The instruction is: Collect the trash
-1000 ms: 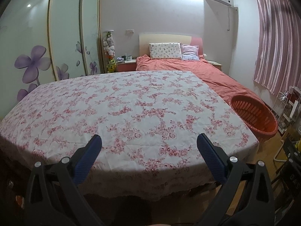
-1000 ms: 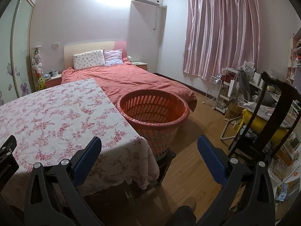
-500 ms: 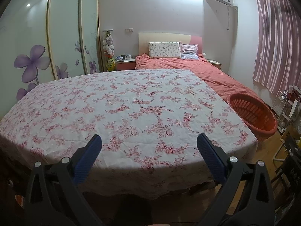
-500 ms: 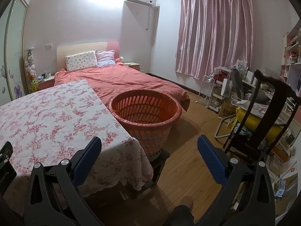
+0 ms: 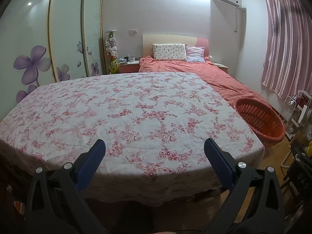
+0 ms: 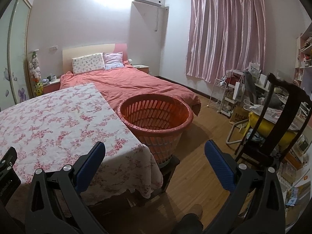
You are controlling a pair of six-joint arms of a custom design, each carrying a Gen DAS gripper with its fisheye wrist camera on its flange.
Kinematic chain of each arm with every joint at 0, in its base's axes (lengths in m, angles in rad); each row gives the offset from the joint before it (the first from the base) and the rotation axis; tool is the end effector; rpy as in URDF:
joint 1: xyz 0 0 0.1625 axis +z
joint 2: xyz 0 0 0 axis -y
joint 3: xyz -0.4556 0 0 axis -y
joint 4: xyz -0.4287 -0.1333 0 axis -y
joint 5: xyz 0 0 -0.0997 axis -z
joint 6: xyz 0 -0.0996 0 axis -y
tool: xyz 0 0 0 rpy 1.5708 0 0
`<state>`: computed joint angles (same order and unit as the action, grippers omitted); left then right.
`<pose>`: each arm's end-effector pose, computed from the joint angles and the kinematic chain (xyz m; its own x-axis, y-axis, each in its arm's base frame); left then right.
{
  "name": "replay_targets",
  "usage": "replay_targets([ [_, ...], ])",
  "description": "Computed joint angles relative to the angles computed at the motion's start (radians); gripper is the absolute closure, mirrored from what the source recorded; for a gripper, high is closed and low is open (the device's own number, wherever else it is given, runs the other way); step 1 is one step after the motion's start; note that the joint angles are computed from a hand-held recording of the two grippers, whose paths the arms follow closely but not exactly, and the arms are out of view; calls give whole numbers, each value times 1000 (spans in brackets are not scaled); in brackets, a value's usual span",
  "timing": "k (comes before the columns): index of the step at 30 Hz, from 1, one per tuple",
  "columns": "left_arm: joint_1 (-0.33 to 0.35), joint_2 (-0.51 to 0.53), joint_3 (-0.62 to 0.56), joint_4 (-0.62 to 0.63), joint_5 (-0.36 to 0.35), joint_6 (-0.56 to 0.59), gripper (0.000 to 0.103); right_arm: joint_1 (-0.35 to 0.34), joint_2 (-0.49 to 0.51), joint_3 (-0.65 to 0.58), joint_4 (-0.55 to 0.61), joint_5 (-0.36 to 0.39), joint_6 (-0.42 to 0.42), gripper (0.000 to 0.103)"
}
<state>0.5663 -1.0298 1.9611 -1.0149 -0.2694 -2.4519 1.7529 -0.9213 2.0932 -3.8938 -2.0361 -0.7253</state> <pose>-0.2756 -0.4470 0.1075 -0.5600 -0.5993 -0.5720 0.3706 0.4363 -0.8200 0.1893 -0.5386 0.1851 -0.6643 -0.0854 0.7426 -0.6875 0.4598 -0.5621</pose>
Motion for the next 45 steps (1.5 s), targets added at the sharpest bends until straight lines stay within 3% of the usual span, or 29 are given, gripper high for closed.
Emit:
replay_targets([
  [15, 3, 10, -1, -90, 21, 96, 4, -9, -9, -11, 44, 2, 22, 2],
  [27, 1, 12, -7, -81, 21, 88, 4, -10, -12, -10, 46, 6, 22, 2],
  [45, 1, -1, 29, -233, 42, 227, 4, -11, -9, -12, 47, 7, 22, 2],
])
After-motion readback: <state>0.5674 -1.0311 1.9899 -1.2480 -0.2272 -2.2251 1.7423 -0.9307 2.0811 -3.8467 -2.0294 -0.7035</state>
